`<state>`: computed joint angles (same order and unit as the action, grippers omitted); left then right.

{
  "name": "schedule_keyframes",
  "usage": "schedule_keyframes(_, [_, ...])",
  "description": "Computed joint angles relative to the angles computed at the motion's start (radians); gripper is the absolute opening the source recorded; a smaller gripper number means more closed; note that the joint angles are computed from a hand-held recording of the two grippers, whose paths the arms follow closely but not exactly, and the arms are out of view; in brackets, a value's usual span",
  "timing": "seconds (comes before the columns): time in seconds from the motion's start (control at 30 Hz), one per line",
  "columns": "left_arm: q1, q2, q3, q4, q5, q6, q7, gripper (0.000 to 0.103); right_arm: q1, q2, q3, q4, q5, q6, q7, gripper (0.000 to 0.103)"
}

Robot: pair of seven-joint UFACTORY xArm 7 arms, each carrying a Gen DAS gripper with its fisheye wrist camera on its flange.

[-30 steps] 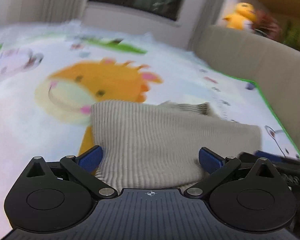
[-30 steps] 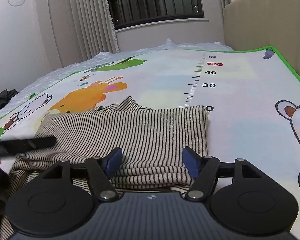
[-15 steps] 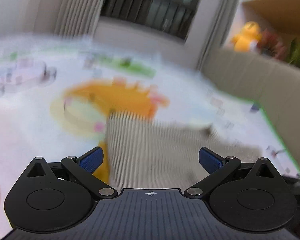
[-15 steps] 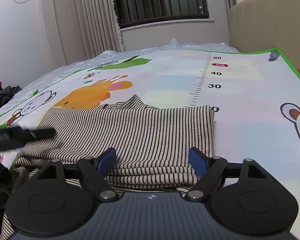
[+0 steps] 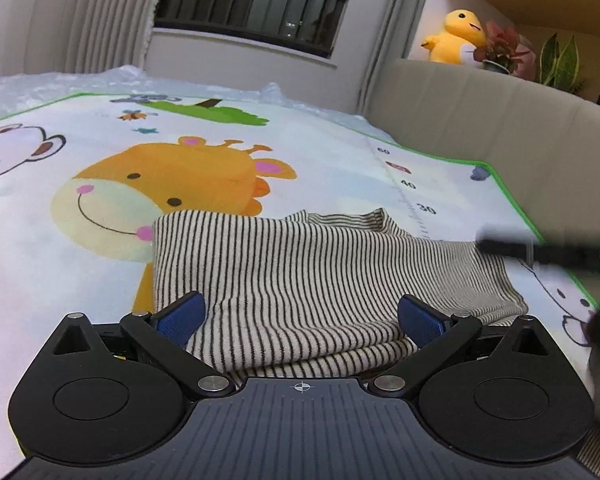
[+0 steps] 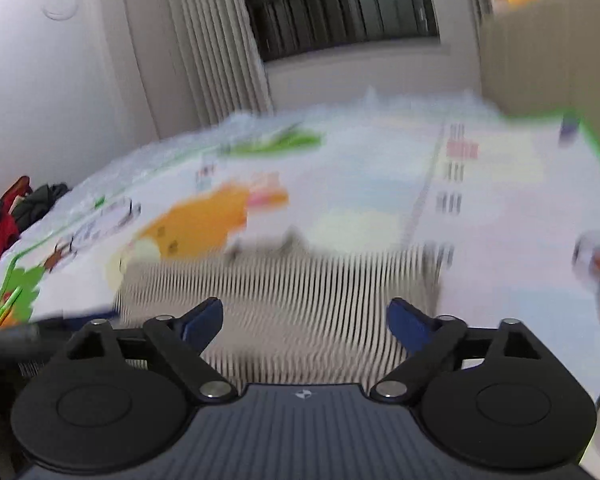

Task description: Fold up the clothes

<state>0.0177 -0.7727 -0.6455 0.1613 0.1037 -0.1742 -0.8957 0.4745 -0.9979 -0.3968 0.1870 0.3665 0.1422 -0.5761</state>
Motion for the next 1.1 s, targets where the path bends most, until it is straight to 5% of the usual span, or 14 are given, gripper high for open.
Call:
schedule_keyframes(0.07, [-0.007,-0.003,0.008,-0.006,-0.001,-0.006,-0.001,0.103,0.044,0.077,-0.003,0.061,0.005,-0.036,0.012,0.056])
schedule_keyframes(0.1, [-0.007,0.001,0.01,-0.008,-0.002,-0.014,-0.001,0.103,0.073,0.133,-0.014,0.1,0.013,-0.046,0.024,0.055])
schedule_keyframes(0.23, [-0.008,0.01,0.016,-0.013,-0.012,-0.038,0.004,0.103,0.203,0.39,-0.071,0.229,0.05,-0.137,0.06,0.057])
schedule_keyframes(0.3, [-0.009,0.012,0.016,-0.015,-0.019,-0.045,0.007,0.103,0.29,0.498,-0.129,0.282,0.051,-0.164,0.049,0.071])
schedule_keyframes(0.37, [-0.012,0.01,0.017,-0.019,-0.027,-0.051,0.007,0.103,0.364,0.592,-0.174,0.326,0.06,-0.157,0.031,0.073])
schedule_keyframes(0.43, [-0.015,0.01,0.02,-0.024,-0.036,-0.06,0.008,0.103,0.354,0.668,-0.145,0.35,0.069,-0.148,0.025,0.073])
schedule_keyframes(0.5, [-0.018,0.008,0.022,-0.031,-0.047,-0.074,0.005,0.103,0.33,0.691,-0.104,0.349,0.079,-0.171,0.011,0.054])
schedule_keyframes(0.53, [-0.019,0.007,0.023,-0.034,-0.052,-0.08,0.004,0.103,0.356,0.673,-0.126,0.344,0.099,-0.173,-0.011,0.021])
schedule_keyframes(0.57, [-0.035,0.002,0.042,-0.044,-0.058,-0.091,0.004,0.103,0.363,0.651,-0.132,0.336,0.113,-0.17,-0.017,0.01])
schedule_keyframes(0.7, [-0.222,-0.145,0.254,-0.117,-0.085,-0.01,-0.001,0.103,0.32,0.481,-0.099,0.266,0.129,-0.145,-0.002,0.006])
schedule_keyframes(0.8, [-0.317,-0.333,0.394,-0.161,-0.082,0.116,0.032,0.103,0.225,0.24,-0.052,0.178,0.096,-0.031,-0.004,0.005])
schedule_keyframes(0.93, [-0.305,-0.515,0.43,-0.15,-0.07,0.249,0.059,0.103,0.023,-0.103,0.025,0.061,0.077,0.247,0.018,0.005])
schedule_keyframes(1.1, [-0.318,-0.484,0.413,-0.084,-0.063,0.29,0.074,0.103,-0.228,-0.453,0.052,-0.056,0.06,0.619,0.042,0.005])
